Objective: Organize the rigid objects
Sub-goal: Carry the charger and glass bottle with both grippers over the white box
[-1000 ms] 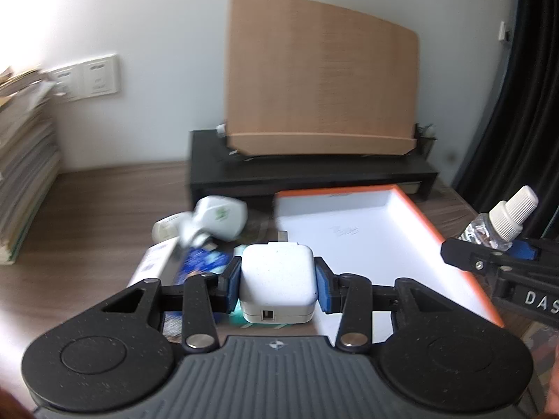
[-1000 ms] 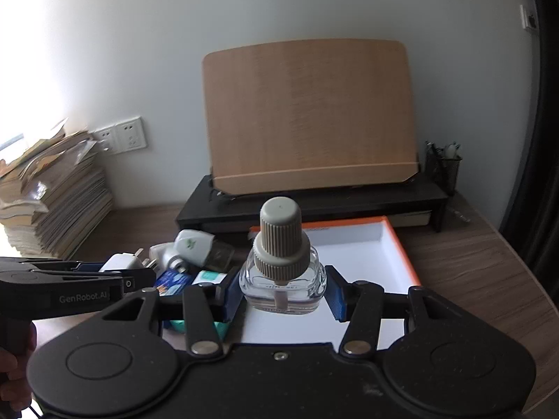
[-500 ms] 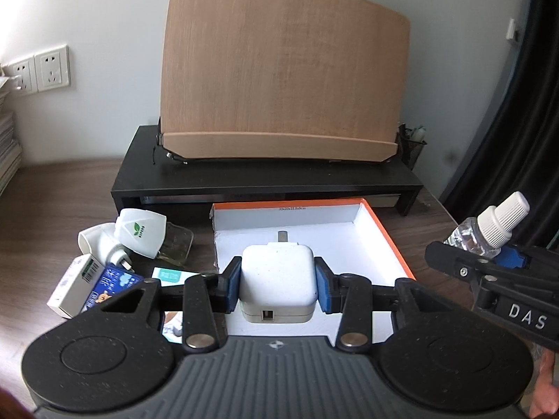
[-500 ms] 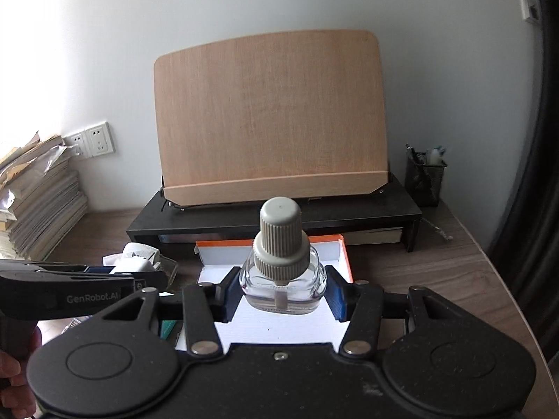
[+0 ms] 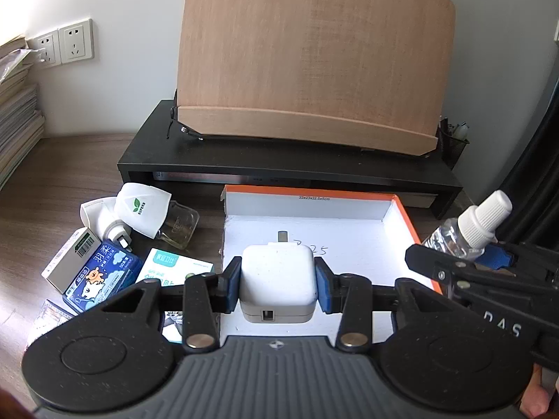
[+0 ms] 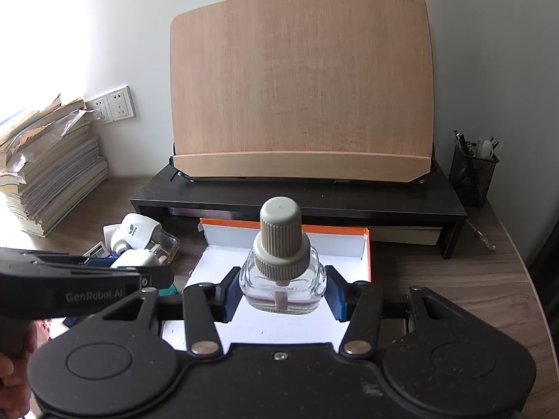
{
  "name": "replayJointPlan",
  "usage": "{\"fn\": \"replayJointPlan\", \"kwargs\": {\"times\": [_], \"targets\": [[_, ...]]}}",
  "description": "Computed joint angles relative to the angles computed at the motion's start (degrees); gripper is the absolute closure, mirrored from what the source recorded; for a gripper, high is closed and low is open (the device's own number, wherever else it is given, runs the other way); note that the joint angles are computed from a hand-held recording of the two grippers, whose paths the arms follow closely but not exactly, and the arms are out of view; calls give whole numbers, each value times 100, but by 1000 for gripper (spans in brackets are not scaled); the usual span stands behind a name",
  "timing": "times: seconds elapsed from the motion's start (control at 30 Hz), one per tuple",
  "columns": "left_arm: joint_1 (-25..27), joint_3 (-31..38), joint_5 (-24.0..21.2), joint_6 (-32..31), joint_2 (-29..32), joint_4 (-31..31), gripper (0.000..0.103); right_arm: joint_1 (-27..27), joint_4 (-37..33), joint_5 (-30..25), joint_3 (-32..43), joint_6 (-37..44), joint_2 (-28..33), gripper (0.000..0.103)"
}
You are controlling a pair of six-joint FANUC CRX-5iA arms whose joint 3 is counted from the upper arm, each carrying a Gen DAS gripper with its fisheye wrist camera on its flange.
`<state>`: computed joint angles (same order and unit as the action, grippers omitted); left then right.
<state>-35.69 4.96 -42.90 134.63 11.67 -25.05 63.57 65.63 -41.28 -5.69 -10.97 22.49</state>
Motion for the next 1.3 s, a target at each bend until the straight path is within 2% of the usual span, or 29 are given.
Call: {"fn": "replayJointPlan", "kwargs": {"times": [0.13,0.37,0.57,0.87,1.3], "targets": [[82,26,63,-118,72,92,61,-36,-99,-71,162,98,119,43],[315,-35,433,-710,163,528,61,27,-419,-515,582,256,376,43],[436,-66,564,-1088,229,781,61,5,-610,-700,877,313,574,43],[639,-3,566,-1397,376,1073,61,-113,-848,-719,1293,590,863,43],[710,301,476,-1483,759,1212,61,-280,-1204,-670,1706,1085,1159,43]]}}
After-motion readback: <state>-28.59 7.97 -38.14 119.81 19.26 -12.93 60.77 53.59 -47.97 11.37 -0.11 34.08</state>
